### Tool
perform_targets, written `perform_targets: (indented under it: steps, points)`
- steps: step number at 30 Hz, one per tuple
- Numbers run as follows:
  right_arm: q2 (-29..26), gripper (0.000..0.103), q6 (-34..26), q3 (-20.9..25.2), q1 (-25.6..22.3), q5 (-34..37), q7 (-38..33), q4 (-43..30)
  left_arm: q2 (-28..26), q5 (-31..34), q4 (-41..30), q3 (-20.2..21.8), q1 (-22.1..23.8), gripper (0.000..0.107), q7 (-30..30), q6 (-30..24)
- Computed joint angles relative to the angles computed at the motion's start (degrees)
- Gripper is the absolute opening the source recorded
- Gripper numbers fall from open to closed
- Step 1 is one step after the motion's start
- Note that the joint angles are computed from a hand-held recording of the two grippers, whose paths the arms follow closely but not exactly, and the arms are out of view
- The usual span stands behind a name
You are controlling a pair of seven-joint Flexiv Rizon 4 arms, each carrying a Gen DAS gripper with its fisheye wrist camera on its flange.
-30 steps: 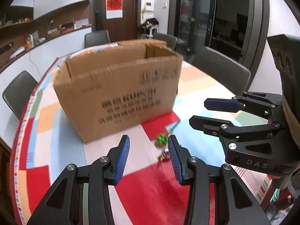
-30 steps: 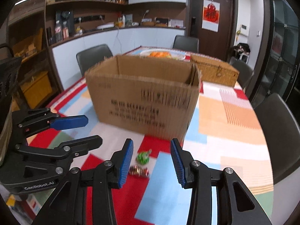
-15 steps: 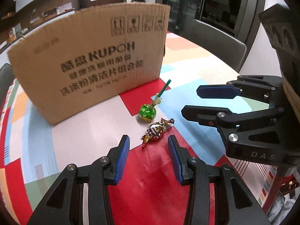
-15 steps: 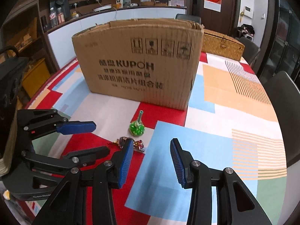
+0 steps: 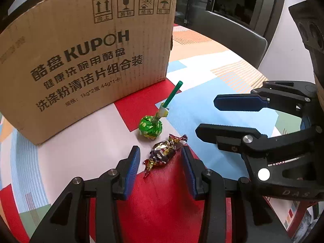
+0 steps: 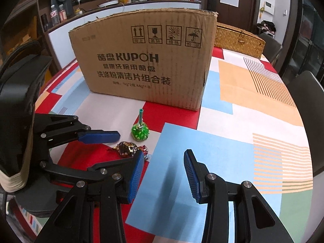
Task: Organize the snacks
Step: 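Grasp the gold foil candy with the left tool while the right tool grasps the green lollipop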
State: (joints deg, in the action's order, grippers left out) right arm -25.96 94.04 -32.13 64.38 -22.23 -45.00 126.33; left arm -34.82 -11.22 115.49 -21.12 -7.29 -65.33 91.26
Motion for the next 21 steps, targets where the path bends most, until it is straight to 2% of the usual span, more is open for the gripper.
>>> perform_targets:
  steps: [1, 4, 12, 17, 21]
  points:
    - [-0.01, 0.042, -0.12, 0.21, -0.20, 0.07, 0.02, -0.04, -0.08, -0.02, -0.12, -0.09, 0.05, 0.032, 0.04, -0.24]
    - [0.00, 0.042, -0.22, 1.22, -1.11, 0.13, 0.09, -0.18, 0.00, 0.08, 0.11, -0.28, 0.30, 0.027, 0.34, -0.20]
    - [-0.22, 0.042, -0.20, 2.06, -1.78, -0.66, 0.37, -0.45, 2.24, 0.11, 3.03, 0.42, 0.49, 0.027, -1.48, 1.75]
    - [-0.87, 0.042, -0.26, 4.16, -3.33, -0.55, 0.69, -1.63, 4.31, 0.17, 4.34, 4.57, -1.83, 0.027, -5.15, 3.05]
    - [-1.85, 0.042, -0.29, 6.93, -5.51, -0.61, 0.87, -3.43, 5.15, 0.07, 4.96, 5.77, -1.48, 0.027, -7.75, 3.68]
